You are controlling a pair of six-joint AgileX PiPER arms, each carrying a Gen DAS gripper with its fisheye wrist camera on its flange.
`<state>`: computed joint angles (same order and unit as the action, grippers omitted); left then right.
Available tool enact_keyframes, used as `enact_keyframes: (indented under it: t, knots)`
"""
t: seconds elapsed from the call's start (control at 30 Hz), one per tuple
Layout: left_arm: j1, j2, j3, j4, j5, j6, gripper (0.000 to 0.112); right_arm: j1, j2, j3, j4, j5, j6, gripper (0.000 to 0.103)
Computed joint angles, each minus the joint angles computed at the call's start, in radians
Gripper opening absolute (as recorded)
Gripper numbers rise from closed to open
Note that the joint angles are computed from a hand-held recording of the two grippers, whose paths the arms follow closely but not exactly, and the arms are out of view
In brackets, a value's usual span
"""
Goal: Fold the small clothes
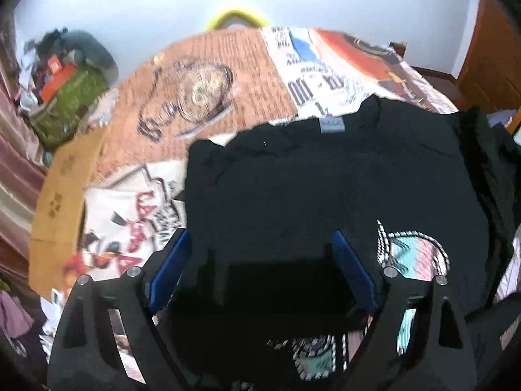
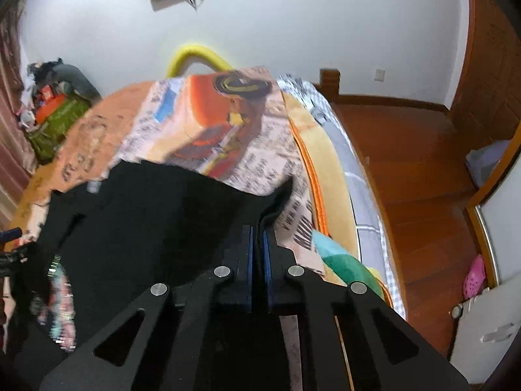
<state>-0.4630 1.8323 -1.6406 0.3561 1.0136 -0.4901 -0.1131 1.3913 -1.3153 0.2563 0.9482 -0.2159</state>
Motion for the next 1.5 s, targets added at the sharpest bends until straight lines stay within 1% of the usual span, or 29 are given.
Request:
enact_keyframes:
  t: [0.07,0.17,0.33,0.43,0.53,0.6,0.67,0.73,0.83,0.87,1.0,1.03,1.1,1.23,1.3,1.33,1.4,1.5]
  knots:
    - [0.002,-0.042,0.024,0.002,-0.002,0.006,0.089,0.015,-0.023,-0.037,0.012,0.034,0.001,0.005]
    - [0.016,-0.111,0.067,-0.005,-0.008,0.011,0.089,0.074,-0.041,-0.109,0.003,0.079,0.033,0.005]
    - [0.026,-0.194,0.145,0.035,-0.018,0.006,0.089,0.208,-0.012,-0.235,0.0,0.139,0.115,0.005]
    - [0.043,-0.238,0.192,0.023,-0.027,0.018,0.089,0.308,0.024,-0.283,-0.011,0.137,0.173,0.005]
    - [0.062,-0.275,0.232,0.015,-0.034,0.022,0.089,0.388,0.076,-0.309,0.009,0.128,0.214,0.005]
    - [0.077,-0.291,0.248,0.002,-0.031,0.03,0.089,0.453,0.116,-0.329,0.01,0.131,0.248,0.008]
    - [0.088,-0.302,0.26,-0.01,-0.027,0.039,0.089,0.493,0.15,-0.353,0.019,0.145,0.261,0.008]
    - [0.091,-0.31,0.268,-0.009,-0.024,0.036,0.089,0.504,0.162,-0.358,0.054,0.153,0.253,0.012]
    - [0.09,-0.309,0.267,-0.013,-0.019,0.033,0.089,0.494,0.142,-0.333,0.095,0.141,0.241,0.026]
    - [0.089,-0.305,0.263,-0.018,-0.018,0.032,0.089,0.487,0.128,-0.319,0.087,0.135,0.236,0.029]
    - [0.076,-0.267,0.225,-0.059,-0.019,0.032,0.089,0.483,0.092,-0.307,-0.01,0.143,0.248,0.031]
    - [0.068,-0.247,0.208,-0.076,-0.022,0.031,0.089,0.465,0.073,-0.283,-0.03,0.141,0.237,0.031]
    - [0.052,-0.212,0.178,-0.098,-0.025,0.028,0.089,0.437,0.044,-0.247,-0.055,0.139,0.225,0.035]
    - [0.007,-0.107,0.091,-0.138,-0.026,0.028,0.088,0.373,-0.004,-0.16,-0.09,0.122,0.169,0.036]
    - [-0.015,-0.051,0.042,-0.152,-0.024,0.03,0.085,0.332,-0.026,-0.103,-0.083,0.109,0.126,0.036]
    - [-0.023,-0.018,0.011,-0.165,-0.019,0.036,0.081,0.315,-0.039,-0.068,-0.079,0.097,0.105,0.036]
    - [-0.031,0.056,-0.059,-0.208,-0.006,0.056,0.077,0.291,-0.056,-0.014,-0.067,0.078,0.073,0.036]
    - [-0.031,0.155,-0.154,-0.273,0.024,0.073,0.065,0.272,-0.074,0.061,-0.046,0.058,0.03,0.036]
